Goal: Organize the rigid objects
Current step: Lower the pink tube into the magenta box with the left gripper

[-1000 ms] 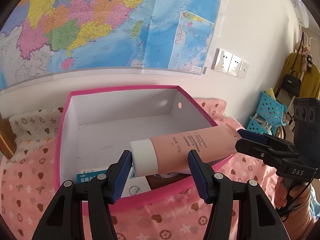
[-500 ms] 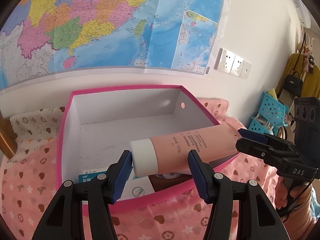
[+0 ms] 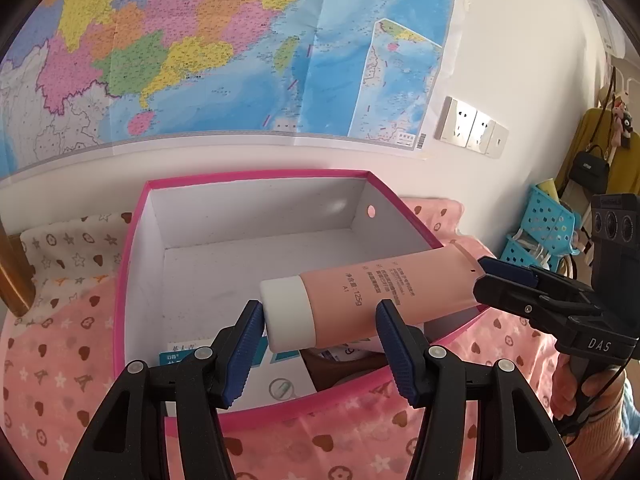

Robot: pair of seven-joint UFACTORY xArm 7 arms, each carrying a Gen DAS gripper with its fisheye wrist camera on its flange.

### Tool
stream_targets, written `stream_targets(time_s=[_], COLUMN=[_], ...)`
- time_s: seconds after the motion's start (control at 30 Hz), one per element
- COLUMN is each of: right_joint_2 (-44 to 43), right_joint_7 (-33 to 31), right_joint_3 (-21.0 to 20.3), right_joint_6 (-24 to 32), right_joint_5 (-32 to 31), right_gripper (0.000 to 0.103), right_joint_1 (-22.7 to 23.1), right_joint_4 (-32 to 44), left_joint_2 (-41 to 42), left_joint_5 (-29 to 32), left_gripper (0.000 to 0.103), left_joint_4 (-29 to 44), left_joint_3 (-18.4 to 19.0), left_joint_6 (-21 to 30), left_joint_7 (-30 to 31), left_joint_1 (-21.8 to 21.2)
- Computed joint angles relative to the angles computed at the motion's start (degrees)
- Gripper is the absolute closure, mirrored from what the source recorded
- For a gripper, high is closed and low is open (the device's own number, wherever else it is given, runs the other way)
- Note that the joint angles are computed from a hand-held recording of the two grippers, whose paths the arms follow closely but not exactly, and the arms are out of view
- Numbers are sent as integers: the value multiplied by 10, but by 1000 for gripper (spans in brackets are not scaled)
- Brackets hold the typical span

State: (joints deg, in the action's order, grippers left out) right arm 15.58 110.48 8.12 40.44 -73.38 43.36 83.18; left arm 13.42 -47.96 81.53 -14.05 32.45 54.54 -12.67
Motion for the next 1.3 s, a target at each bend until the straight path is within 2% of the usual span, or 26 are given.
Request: stream_targets(time_s=[1.3], right_joint_2=[6], right_joint_7=[-28], right_joint_3=[-11], right_joint_6=[-22], right_joint_5=[27], right_gripper=[45], right_joint_1=[-13], right_joint_4=[4], left_joint_2=[34], left_joint_5=[47], left_gripper=[45], left_joint_4=[32], left_joint_3=[-10], left_joint_6=[-6], left_joint_7=[-53], left_joint_1=[-1])
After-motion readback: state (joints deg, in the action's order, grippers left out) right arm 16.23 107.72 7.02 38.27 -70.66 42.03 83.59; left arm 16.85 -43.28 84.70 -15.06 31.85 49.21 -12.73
